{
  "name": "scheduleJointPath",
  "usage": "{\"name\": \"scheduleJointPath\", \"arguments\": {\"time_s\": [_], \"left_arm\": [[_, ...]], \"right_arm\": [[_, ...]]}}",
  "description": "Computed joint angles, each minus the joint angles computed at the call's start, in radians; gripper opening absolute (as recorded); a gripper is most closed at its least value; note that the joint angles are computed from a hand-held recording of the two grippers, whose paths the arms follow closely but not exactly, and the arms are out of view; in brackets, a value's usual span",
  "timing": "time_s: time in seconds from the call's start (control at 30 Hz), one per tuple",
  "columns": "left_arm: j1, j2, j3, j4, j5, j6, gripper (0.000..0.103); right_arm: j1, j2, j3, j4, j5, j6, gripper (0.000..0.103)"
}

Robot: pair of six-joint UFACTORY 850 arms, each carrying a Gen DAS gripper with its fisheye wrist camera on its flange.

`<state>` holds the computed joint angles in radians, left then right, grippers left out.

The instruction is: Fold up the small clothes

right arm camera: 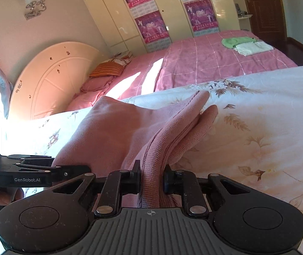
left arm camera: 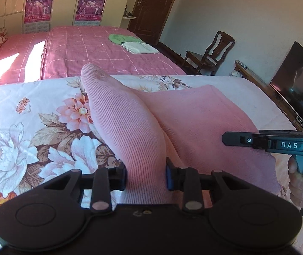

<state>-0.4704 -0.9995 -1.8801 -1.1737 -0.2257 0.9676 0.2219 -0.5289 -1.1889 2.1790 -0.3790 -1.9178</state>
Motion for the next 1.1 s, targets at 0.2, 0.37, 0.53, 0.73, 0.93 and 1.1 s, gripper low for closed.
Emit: {"name": "scheduleJointPath", "arguments": {"time_s": [0.2, 0.37, 0.53, 0.73, 0.93, 1.1], "left_arm": [[0.028, 0.105, 0.158, -0.360, 0.017, 0.375, 0.030], [0.076, 0.191, 0.292, -0.563, 0.015, 0.595, 0.030], [0.134, 0.265, 0.416, -0.716, 0.010, 0.759, 0.030], [0.210, 0.320, 0.511, -0.670, -0.008, 0.744, 0.030], [0.280, 0.329, 0.571, -0.629, -0.059, 0.735, 0.031], [0.304, 0.278, 0.566, -0.638, -0.094, 0.698, 0.037]], "right_arm": [[0.063, 0.033, 0.002, 0.080, 0.042, -0.062, 0.018], [0.138, 0.004, -0.046, 0.125, 0.071, -0.107, 0.018], [0.207, -0.065, -0.124, 0.101, 0.077, -0.055, 0.018], [0.285, -0.150, -0.212, 0.122, 0.087, -0.048, 0.018], [0.327, -0.213, -0.267, 0.100, 0.087, 0.001, 0.018], [0.324, -0.277, -0.298, -0.009, 0.117, 0.182, 0.018]]}}
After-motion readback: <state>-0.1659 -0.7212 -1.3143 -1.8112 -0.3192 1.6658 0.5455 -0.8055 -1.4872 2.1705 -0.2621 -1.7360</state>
